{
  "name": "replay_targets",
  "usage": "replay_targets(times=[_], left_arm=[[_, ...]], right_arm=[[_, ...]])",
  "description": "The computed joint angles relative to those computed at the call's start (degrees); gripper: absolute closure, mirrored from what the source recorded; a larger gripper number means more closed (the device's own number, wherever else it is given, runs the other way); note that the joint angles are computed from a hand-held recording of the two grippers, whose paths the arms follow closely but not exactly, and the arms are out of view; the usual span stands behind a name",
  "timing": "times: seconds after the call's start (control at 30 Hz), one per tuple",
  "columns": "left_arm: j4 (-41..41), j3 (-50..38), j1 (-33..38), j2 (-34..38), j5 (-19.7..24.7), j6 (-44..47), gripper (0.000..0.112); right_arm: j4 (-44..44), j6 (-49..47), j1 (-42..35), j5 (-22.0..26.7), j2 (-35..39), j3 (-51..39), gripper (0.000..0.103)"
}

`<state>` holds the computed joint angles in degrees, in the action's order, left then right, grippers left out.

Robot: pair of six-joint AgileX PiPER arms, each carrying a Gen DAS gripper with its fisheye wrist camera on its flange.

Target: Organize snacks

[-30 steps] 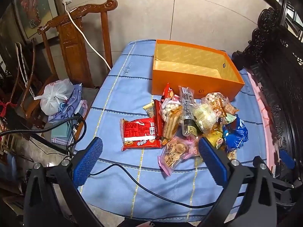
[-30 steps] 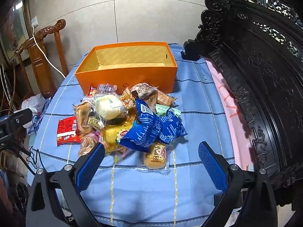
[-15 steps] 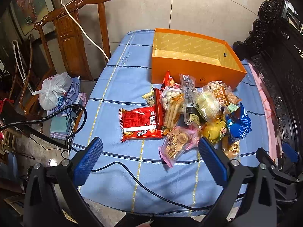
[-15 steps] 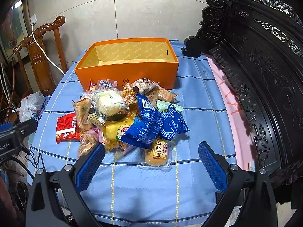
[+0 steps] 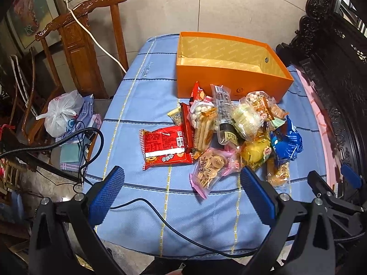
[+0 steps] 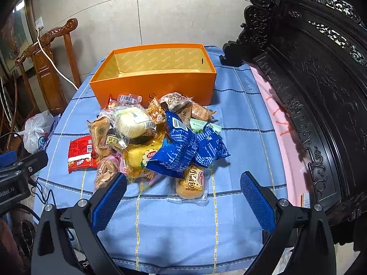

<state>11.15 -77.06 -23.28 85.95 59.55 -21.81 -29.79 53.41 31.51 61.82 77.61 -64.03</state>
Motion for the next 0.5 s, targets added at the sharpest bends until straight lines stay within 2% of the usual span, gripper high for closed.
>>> replay_targets(times=[0.5], left_arm=[[-0.7, 1.8, -0.5, -0.5, 0.2, 1.4, 0.013]], right_arm=[[1.0, 0.0, -0.1, -0.1, 2.2, -1.0, 0.004]])
